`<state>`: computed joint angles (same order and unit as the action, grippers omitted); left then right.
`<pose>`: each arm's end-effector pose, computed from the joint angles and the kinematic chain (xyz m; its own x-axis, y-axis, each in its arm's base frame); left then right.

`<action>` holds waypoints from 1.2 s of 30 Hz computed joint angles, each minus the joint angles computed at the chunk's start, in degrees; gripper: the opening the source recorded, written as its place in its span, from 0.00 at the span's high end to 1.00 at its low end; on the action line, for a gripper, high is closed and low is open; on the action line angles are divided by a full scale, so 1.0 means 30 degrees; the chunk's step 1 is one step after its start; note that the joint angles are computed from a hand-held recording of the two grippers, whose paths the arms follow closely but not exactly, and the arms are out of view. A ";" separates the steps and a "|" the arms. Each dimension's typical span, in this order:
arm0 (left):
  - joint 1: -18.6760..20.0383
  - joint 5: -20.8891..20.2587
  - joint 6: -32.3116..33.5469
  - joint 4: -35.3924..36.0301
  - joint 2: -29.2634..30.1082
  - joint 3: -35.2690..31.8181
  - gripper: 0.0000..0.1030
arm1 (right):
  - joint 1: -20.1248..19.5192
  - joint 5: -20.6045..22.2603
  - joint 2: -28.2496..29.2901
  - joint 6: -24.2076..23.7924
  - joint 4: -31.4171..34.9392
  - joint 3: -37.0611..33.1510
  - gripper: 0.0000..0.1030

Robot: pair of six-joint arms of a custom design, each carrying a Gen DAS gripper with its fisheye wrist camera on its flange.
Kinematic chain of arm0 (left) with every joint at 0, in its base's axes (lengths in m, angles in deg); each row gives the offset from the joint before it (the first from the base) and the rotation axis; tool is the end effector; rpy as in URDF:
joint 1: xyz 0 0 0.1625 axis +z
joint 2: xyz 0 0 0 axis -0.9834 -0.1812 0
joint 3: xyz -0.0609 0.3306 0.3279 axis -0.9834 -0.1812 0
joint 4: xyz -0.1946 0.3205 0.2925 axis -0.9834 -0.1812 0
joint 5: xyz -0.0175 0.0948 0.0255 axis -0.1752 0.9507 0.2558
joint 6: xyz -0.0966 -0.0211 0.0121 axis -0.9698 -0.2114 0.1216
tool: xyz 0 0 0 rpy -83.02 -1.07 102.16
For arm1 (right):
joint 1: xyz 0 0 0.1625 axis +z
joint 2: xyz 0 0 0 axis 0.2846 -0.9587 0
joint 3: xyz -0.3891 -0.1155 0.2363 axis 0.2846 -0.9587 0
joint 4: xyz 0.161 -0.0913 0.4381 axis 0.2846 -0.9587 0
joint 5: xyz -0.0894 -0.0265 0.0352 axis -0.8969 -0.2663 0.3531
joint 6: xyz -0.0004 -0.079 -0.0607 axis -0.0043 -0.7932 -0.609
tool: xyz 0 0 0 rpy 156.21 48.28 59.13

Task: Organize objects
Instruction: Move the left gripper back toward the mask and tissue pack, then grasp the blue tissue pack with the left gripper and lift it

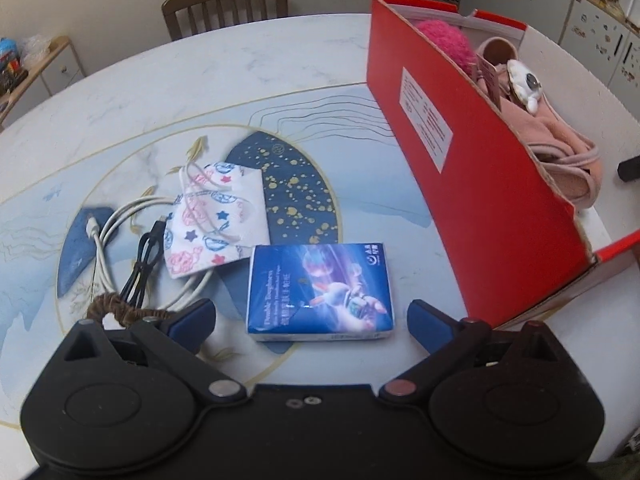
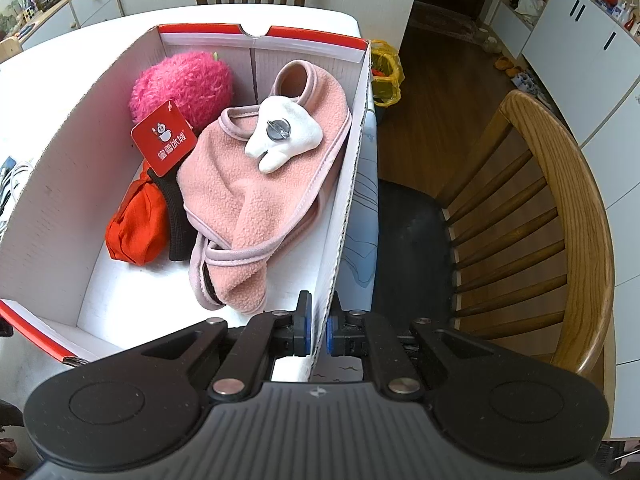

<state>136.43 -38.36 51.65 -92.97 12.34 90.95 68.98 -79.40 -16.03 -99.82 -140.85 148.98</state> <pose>-0.2028 -0.7107 -0.0409 -0.6534 -0.1401 -0.7439 0.3010 0.8536 -0.4252 0.0158 -0.8656 0.2691 -0.5563 -0.5231 0.6457 -0.6391 0.7660 0.0698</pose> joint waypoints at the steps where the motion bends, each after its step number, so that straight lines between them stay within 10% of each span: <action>1: 0.0008 0.0112 0.0155 -0.0050 0.0087 -0.0074 0.02 | -0.0004 -0.0016 -0.0001 -0.0004 -0.0004 0.0010 0.94; 11: 0.0029 0.0153 0.0610 -0.0555 0.0274 -0.0217 0.27 | -0.0031 0.0009 -0.0019 0.0042 -0.0058 0.0052 0.94; 36: -0.0988 0.0582 0.1529 -0.1289 -0.0882 -0.1333 0.28 | -0.0036 0.0082 -0.0062 0.0149 0.0090 0.0029 0.94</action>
